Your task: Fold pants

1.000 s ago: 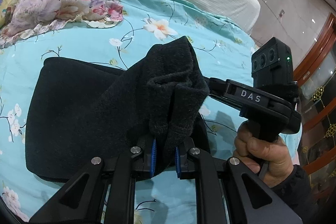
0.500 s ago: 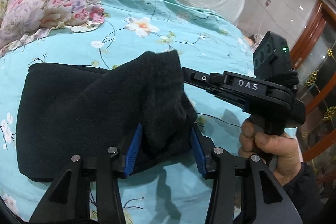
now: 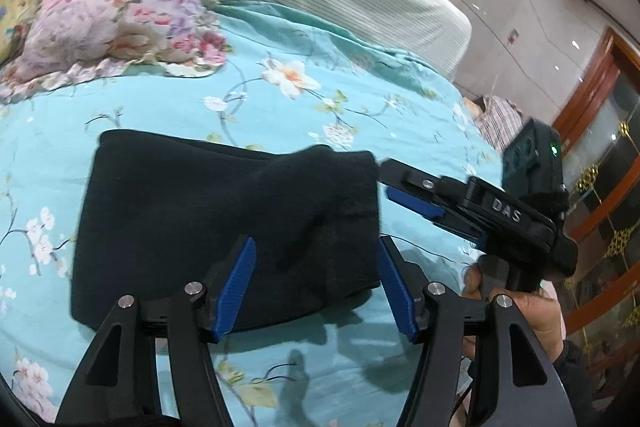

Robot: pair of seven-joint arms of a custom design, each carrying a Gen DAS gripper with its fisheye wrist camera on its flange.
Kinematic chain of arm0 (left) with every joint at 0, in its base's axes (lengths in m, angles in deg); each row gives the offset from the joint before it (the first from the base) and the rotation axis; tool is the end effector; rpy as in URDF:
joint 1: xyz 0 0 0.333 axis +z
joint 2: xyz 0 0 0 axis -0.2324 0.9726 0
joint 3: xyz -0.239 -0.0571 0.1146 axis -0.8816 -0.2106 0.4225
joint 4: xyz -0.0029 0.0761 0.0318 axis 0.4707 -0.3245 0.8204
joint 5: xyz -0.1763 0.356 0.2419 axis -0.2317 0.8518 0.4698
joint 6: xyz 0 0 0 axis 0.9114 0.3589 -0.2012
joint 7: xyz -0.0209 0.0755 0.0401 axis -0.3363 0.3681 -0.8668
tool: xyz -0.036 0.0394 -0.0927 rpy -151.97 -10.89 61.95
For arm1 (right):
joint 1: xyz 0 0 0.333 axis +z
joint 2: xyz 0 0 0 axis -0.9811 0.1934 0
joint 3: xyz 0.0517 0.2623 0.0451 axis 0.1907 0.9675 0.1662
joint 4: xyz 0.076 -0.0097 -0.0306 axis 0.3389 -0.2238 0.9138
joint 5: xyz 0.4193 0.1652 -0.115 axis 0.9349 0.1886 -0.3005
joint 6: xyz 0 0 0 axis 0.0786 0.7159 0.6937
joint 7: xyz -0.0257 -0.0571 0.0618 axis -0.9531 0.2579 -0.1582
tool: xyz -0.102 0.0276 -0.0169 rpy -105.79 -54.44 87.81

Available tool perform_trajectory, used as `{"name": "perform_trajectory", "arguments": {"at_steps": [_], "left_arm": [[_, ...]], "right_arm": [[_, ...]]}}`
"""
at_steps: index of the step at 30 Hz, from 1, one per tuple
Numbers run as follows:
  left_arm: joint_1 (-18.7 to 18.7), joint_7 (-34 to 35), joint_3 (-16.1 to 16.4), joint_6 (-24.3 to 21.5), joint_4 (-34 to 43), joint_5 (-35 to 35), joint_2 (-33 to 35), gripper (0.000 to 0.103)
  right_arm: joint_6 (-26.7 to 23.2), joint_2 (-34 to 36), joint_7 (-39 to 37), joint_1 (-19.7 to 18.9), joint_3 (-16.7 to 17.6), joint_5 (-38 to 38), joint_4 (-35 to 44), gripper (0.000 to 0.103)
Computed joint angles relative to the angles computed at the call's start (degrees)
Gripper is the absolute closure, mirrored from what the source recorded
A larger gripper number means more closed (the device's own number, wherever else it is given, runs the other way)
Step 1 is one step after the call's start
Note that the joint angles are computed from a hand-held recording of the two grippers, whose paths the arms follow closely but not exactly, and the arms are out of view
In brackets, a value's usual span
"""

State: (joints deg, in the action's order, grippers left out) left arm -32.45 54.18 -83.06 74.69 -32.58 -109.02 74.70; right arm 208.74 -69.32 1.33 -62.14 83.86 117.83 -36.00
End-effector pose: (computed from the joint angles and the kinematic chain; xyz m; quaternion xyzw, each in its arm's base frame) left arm 0.5775 -0.3976 0.4180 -0.5217 0.7512 -0.4026 0.0379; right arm 0.6217 0.3178 0.4105 -0.5432 0.6876 0.0391 0.4803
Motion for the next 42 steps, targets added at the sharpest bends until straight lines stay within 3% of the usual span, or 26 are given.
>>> {"name": "perform_trajectory", "arguments": {"at_steps": [2, 5, 16, 26, 42], "left_arm": [[0.5, -0.2, 0.2, 0.4, -1.4, -0.9, -1.3, 0.040], [0.7, -1.3, 0.8, 0.6, -2.5, -1.2, -2.4, 0.040], [2.1, -4.4, 2.3, 2.0, -5.5, -2.1, -5.0, 0.039], [3.1, -8.4, 3.4, 2.5, -7.3, -0.4, -5.8, 0.034], [6.0, -7.2, 3.8, 0.4, -5.8, -6.4, -3.3, 0.029]], "right_arm": [[0.9, -0.6, 5.3, 1.4, -1.4, -5.2, -1.1, 0.037], [2.3, -1.5, 5.6, 0.8, -0.3, -4.5, -2.1, 0.031], [2.7, -2.9, 19.0, 3.0, -1.9, -18.9, -4.1, 0.017], [-1.3, -2.6, 40.5, 6.7, -6.3, -43.4, -3.8, 0.008], [-6.2, 0.2, 49.9, 6.5, -5.9, -51.5, -1.1, 0.007]]}}
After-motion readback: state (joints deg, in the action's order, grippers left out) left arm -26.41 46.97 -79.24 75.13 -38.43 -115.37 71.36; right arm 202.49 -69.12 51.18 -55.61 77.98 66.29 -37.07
